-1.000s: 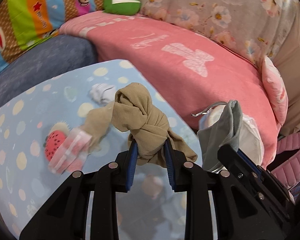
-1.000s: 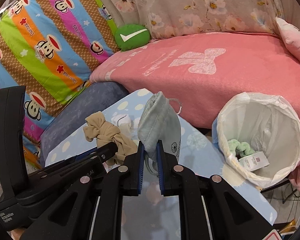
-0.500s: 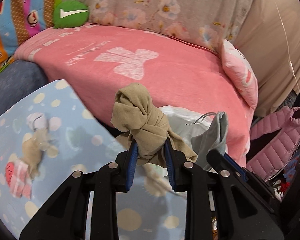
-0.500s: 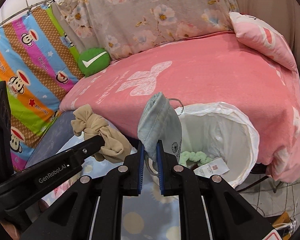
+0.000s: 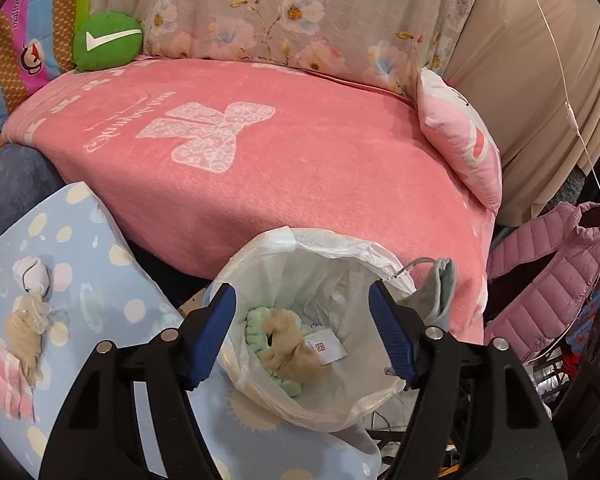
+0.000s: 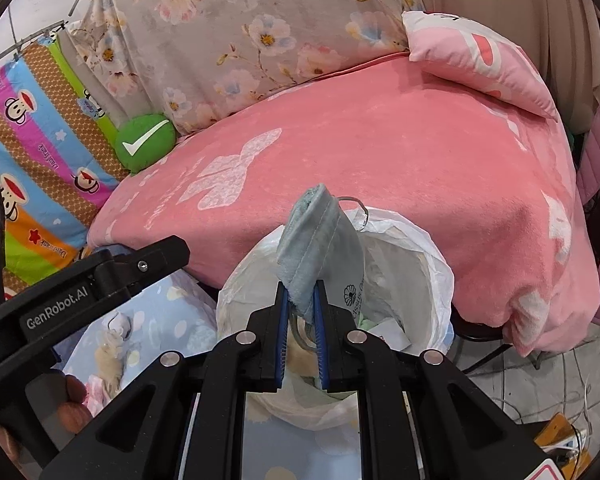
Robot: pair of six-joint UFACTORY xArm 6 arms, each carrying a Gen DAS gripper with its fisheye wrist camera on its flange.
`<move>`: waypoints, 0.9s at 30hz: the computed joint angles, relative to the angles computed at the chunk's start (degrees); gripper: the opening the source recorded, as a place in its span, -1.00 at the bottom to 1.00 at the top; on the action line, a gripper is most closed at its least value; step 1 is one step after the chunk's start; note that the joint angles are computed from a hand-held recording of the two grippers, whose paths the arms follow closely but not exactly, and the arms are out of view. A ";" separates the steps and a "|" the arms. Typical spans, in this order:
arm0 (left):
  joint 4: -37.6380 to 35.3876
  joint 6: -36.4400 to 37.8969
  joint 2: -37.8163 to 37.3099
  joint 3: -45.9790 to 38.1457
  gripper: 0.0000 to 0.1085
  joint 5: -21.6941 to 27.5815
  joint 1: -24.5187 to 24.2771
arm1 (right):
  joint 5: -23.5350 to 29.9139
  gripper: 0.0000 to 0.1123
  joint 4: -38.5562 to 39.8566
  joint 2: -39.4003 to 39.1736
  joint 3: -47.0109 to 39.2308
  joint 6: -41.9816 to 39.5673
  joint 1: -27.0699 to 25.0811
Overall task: Collect trash
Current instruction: 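Carry the pouch and scrunchie over the white bin and open both tools, then withdraw both open tools back over the strawberry plush and pink packet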
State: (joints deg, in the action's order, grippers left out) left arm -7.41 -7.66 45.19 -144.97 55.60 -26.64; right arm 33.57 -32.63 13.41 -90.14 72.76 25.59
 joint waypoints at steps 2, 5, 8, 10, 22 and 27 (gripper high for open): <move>1.04 -0.45 -0.81 1.63 0.21 -0.67 0.12 | -0.22 -0.79 0.61 0.40 -0.17 -0.57 -0.21; 2.37 -1.60 -1.53 3.18 0.21 -1.13 0.50 | 0.10 -0.77 1.37 1.77 -1.76 -1.62 -0.05; 3.51 -2.77 -3.13 6.32 0.21 -2.33 1.02 | 0.83 -0.65 2.09 3.47 -3.93 -2.89 0.22; 4.17 -3.31 -4.17 8.30 0.22 -3.33 1.42 | 1.41 -0.50 2.28 4.50 -5.47 -3.62 0.58; 5.81 -5.81 -11.53 20.52 0.31 -8.77 3.92 | 4.17 -0.19 2.41 8.57 -12.41 -6.11 3.30; 6.20 -6.66 -15.26 26.24 0.31 -11.23 5.15 | 5.98 -0.16 2.55 10.52 -15.78 -8.02 4.93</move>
State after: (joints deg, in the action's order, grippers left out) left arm -1.20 -14.32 29.93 -118.73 44.38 -21.49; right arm 39.55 -30.08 23.93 -105.92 64.74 30.51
